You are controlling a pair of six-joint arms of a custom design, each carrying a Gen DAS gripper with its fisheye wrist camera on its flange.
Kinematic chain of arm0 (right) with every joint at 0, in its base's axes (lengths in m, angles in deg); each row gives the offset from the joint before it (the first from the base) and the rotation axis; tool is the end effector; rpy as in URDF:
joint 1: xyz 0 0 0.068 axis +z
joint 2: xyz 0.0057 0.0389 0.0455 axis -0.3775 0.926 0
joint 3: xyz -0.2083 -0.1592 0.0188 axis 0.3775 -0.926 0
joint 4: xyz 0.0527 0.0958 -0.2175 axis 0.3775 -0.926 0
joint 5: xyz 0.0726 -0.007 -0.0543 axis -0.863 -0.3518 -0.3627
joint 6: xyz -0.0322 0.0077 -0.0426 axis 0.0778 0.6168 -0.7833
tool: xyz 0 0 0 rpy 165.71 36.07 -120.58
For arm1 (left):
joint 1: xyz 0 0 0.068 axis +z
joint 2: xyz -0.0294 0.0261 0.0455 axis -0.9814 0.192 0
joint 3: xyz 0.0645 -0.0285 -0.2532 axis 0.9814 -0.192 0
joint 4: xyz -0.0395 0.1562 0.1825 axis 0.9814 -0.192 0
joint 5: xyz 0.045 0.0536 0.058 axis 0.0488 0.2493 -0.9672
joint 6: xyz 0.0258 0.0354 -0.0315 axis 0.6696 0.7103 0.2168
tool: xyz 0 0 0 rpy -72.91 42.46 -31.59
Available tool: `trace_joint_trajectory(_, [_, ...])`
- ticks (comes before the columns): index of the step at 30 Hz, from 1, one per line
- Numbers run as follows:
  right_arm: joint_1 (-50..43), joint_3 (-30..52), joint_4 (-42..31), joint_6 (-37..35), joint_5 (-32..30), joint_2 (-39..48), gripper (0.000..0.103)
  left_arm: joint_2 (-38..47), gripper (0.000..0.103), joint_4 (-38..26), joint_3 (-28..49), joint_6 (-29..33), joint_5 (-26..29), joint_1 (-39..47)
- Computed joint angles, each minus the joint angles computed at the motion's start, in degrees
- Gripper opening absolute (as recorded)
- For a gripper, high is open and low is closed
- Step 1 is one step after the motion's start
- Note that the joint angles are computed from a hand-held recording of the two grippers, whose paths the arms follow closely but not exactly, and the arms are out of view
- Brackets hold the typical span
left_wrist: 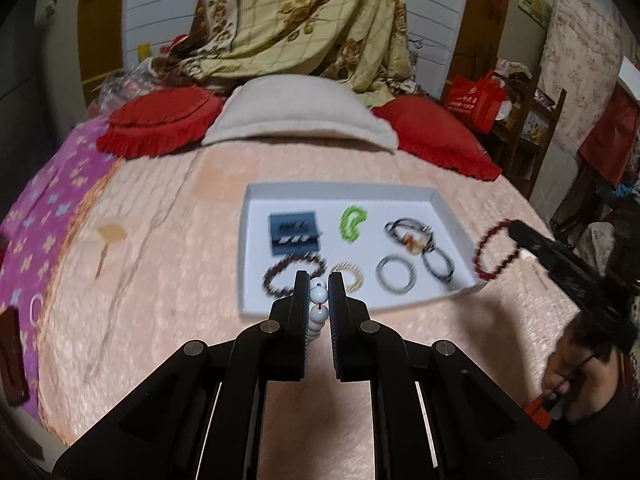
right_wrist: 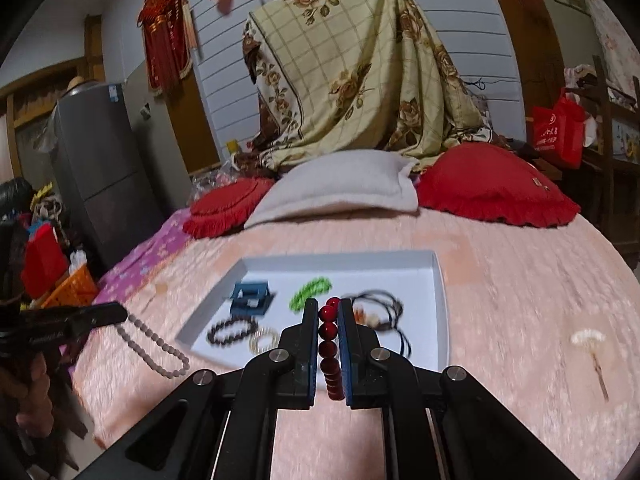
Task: Organize jewelry
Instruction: 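Carry the white and red bracelets into the box and open both tools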
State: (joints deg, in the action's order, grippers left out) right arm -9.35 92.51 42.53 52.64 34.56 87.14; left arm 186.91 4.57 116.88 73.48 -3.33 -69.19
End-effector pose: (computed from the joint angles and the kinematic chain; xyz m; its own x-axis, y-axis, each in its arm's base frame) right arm 0.2279 0.0508 0.1195 -0.3884 0.2121 -0.8967 -0.0838 0.9610 0.2636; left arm 0.3516 0.0434 0.2068 -0.6718 0.1828 -0.7178 0.3899 0.9112 -0.1329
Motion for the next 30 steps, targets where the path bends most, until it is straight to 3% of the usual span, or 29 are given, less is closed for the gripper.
trace_joint_trajectory(8, [-6.86,12.19,-1.52,2.1,-9.14,13.04,0.009,3.58,0.008,-1.35,9.19,-4.96,-2.92,-9.67])
trace_joint_trajectory(14, [-9.15,17.58,-4.55,3.25,-8.86,18.11,0.009,14.46,0.008,-1.57,19.81,-10.09,-4.44,-14.88])
trace_joint_trajectory(20, [-7.81,24.79,-10.25,3.06,-8.43,24.78,0.009,29.76,0.007,-3.5,30.55,-10.13,-9.77,-14.26])
trace_joint_trajectory(27, [-5.31,31.61,-17.09,2.4,-8.57,30.25,0.008,33.48,0.008,-1.57,29.63,-7.5,-12.89,-11.91])
trace_joint_trajectory(28, [-5.39,31.81,-17.06,2.62,-9.3,30.55,0.014,33.13,0.009,-1.21,28.91,-7.05,-13.08,-11.75])
trace_joint_trajectory(30, [-5.55,31.21,-15.45,3.56,-10.62,30.81,0.036,32.25,0.015,0.37,27.16,-6.54,-14.58,-11.51])
